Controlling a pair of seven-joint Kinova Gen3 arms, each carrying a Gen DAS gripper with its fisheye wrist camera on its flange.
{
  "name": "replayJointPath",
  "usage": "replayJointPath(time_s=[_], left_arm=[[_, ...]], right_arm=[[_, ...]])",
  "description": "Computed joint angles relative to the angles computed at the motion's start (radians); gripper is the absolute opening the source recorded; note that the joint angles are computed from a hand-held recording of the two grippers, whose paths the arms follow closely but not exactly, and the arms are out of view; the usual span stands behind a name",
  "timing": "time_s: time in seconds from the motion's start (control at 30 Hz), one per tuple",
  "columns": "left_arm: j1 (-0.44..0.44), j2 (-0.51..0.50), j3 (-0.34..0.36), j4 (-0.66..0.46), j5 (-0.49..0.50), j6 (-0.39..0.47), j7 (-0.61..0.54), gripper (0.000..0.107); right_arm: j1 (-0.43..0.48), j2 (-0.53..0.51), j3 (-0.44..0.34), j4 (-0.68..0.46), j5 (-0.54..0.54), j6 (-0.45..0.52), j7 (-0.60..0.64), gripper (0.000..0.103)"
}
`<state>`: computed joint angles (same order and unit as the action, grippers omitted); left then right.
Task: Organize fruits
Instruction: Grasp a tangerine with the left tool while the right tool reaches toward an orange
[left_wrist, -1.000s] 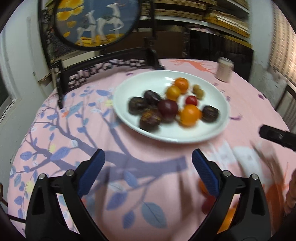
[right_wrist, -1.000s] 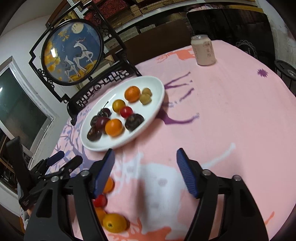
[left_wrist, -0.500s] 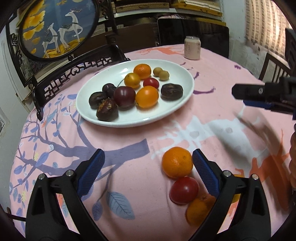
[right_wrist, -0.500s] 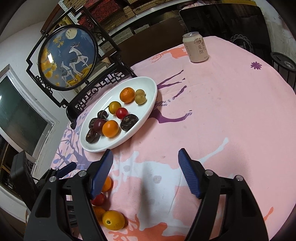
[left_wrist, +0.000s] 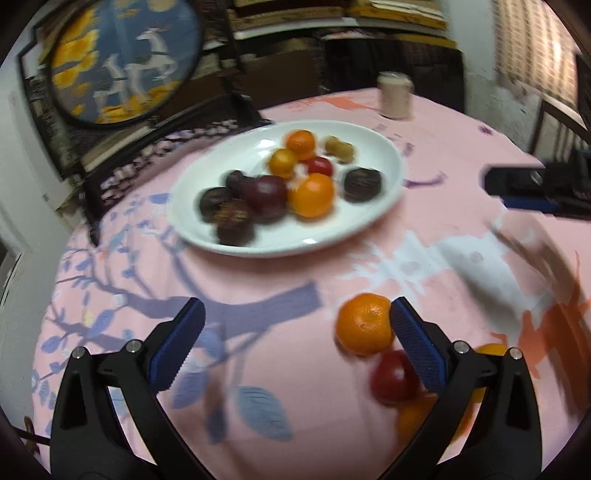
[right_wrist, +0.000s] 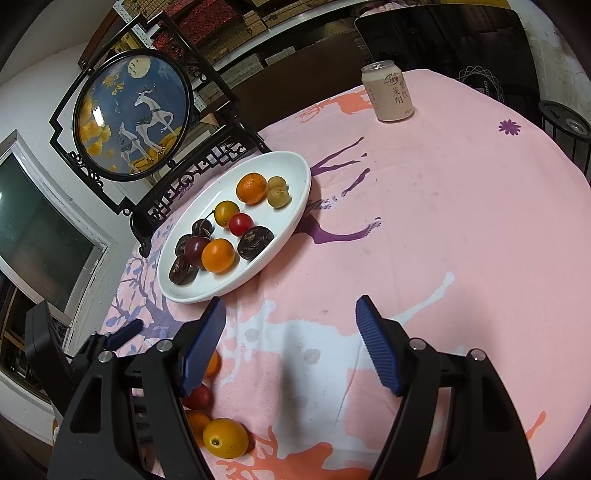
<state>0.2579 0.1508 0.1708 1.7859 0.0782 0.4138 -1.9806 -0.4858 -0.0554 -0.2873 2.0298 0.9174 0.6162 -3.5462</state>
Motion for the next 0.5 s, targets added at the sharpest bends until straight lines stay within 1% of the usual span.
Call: replayJointPath(time_s=[0.03, 0.07, 0.1, 0.13, 0.17, 0.2, 0.27, 0.3, 0.33, 0.37, 0.4, 0.43, 0.5], left_arm=[[0.014, -0.006, -0.035, 0.003, -0.022, -0.018, 0.041, 0.101], [0.044, -0.008, -0.081, 0.001, -0.044, -0.023, 0.081, 0.101], [0.055, -0.007, -0.113, -0.004, -0.050, -0.020, 0.110, 0.101], [0.047, -0.005, -0.134, -0.011, -0.040, -0.009, 0.127, 0.101], [0.033, -0.004, -0.138, -0.020, -0.014, 0.012, 0.127, 0.101], [-0.001, -0.005, -0.123, -0.026, 0.027, 0.031, 0.114, 0.101], [-0.093, -0.013, -0.052, -0.028, 0.108, 0.058, 0.066, 0.101], [-0.138, -0.020, -0.010, -0.022, 0.149, 0.061, 0.026, 0.101], [-0.164, -0.031, 0.024, -0.007, 0.173, 0.047, -0.015, 0.101], [-0.172, -0.040, 0.043, 0.009, 0.181, 0.031, -0.048, 0.101], [-0.162, -0.043, 0.043, 0.021, 0.173, 0.017, -0.065, 0.101], [-0.132, -0.047, 0.031, 0.032, 0.149, -0.001, -0.065, 0.101], [-0.040, -0.048, -0.032, 0.058, 0.068, -0.046, -0.033, 0.101]], right_arm=[[0.001, -0.003, 0.000, 0.003, 0.004, -0.002, -0.007, 0.073], [0.001, -0.005, -0.001, 0.007, 0.008, -0.003, -0.014, 0.073], [0.003, -0.008, -0.002, 0.009, 0.012, -0.006, -0.021, 0.073], [0.005, -0.011, -0.003, 0.012, 0.016, -0.009, -0.028, 0.073], [0.007, -0.014, -0.004, 0.014, 0.017, -0.012, -0.031, 0.073], [0.009, -0.017, -0.005, 0.017, 0.021, -0.017, -0.036, 0.073], [0.012, -0.019, -0.009, 0.018, 0.024, -0.022, -0.039, 0.073], [0.014, -0.019, -0.011, 0.018, 0.025, -0.022, -0.038, 0.073], [0.015, -0.019, -0.012, 0.017, 0.025, -0.021, -0.038, 0.073], [0.015, -0.018, -0.013, 0.017, 0.025, -0.020, -0.039, 0.073], [0.016, -0.018, -0.013, 0.016, 0.023, -0.020, -0.039, 0.073], [0.017, -0.017, -0.012, 0.016, 0.020, -0.021, -0.038, 0.073], [0.019, -0.016, -0.010, 0.016, 0.013, -0.026, -0.032, 0.073]])
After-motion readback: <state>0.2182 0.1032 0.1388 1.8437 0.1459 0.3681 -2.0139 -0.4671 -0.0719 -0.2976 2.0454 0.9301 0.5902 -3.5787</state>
